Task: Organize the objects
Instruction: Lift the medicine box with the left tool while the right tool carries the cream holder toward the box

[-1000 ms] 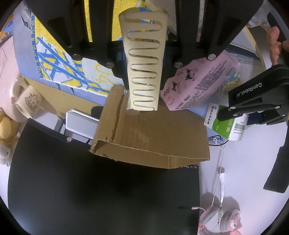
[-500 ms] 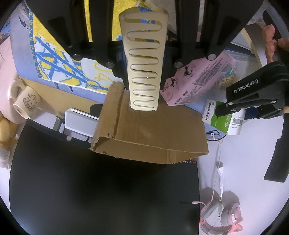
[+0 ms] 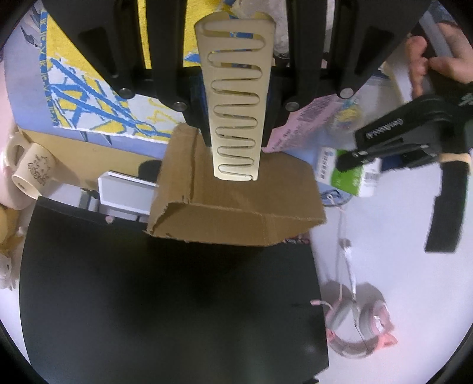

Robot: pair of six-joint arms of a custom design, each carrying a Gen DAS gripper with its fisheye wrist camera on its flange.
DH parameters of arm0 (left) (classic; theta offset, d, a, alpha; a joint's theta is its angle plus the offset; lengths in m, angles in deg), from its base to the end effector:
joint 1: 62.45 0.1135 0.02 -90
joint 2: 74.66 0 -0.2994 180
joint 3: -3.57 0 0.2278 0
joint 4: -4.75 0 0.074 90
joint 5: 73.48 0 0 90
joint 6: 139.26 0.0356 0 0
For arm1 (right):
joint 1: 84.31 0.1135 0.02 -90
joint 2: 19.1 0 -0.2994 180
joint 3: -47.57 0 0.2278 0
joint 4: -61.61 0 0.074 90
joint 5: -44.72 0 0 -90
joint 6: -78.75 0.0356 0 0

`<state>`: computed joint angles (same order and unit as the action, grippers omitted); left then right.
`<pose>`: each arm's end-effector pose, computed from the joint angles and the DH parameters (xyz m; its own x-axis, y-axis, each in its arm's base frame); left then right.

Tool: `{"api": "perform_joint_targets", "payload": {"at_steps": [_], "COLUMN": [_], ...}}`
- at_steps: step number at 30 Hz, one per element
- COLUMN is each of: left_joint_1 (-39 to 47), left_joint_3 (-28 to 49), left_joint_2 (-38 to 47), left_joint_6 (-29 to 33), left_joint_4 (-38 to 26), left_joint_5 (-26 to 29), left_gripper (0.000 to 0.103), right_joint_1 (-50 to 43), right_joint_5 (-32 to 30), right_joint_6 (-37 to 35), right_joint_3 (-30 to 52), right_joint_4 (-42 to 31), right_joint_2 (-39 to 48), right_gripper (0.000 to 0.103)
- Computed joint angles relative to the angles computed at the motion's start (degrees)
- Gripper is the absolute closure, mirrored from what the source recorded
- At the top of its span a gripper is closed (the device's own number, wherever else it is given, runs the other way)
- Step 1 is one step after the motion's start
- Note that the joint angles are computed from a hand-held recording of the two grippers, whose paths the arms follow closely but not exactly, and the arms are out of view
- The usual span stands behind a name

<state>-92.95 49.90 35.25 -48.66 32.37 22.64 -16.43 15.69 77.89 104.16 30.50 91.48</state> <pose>0.2668 -0.1616 0.1268 -0.4999 0.3065 -0.8100 0.5843 0.8098 -0.0541 0.1294 0.2356 0.1186 -0.4270 0.2380 -0.8724 0.3688 0.9267 0.0723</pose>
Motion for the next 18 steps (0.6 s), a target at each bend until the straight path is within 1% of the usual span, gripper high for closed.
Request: {"api": "perform_joint_targets", "payload": {"at_steps": [2, 4, 7, 11, 14, 17, 18], "left_joint_1": [-0.5, -1.4, -2.8, -4.1, -4.1, -4.1, -4.2], "left_joint_3": [-0.7, -1.8, -2.8, -4.1, -4.7, -5.9, -6.5], "left_joint_2": [-0.7, -1.5, -2.6, -4.3, -6.3, -8.6, -9.4], "left_joint_6": [0.0, 0.4, 1.3, 2.6, 3.0, 2.3, 1.9], "left_joint_4": [0.9, 2.6, 4.1, 6.4, 7.0, 8.7, 9.6], "left_joint_5": [-1.1, -3.2, -6.9, -10.3, -10.7, -11.5, -12.3], "left_gripper": [0.056, 0.056, 0.056, 0.056, 0.056, 0.056, 0.056], "right_joint_1": [0.6, 0.7, 0.5, 0.3, -0.3, -0.5, -0.3], "right_joint_5": [1.1, 1.6, 1.6, 1.9, 1.5, 2.1, 3.1], "right_joint_6": [0.8, 0.4, -1.9, -4.5, -5.1, -9.0, -9.1], "right_joint_3": [0.3, 0.2, -1.4, -2.8, -2.8, -5.8, -6.2], "right_joint_4": [-0.9, -0.6, 3.0, 6.1, 5.5, 11.6, 12.0], "right_joint_2": [-0.6, -1.2, -2.9, -4.8, -6.4, -9.0, -9.5], "right_gripper": [0.073, 0.073, 0.073, 0.073, 0.073, 0.073, 0.073]}}
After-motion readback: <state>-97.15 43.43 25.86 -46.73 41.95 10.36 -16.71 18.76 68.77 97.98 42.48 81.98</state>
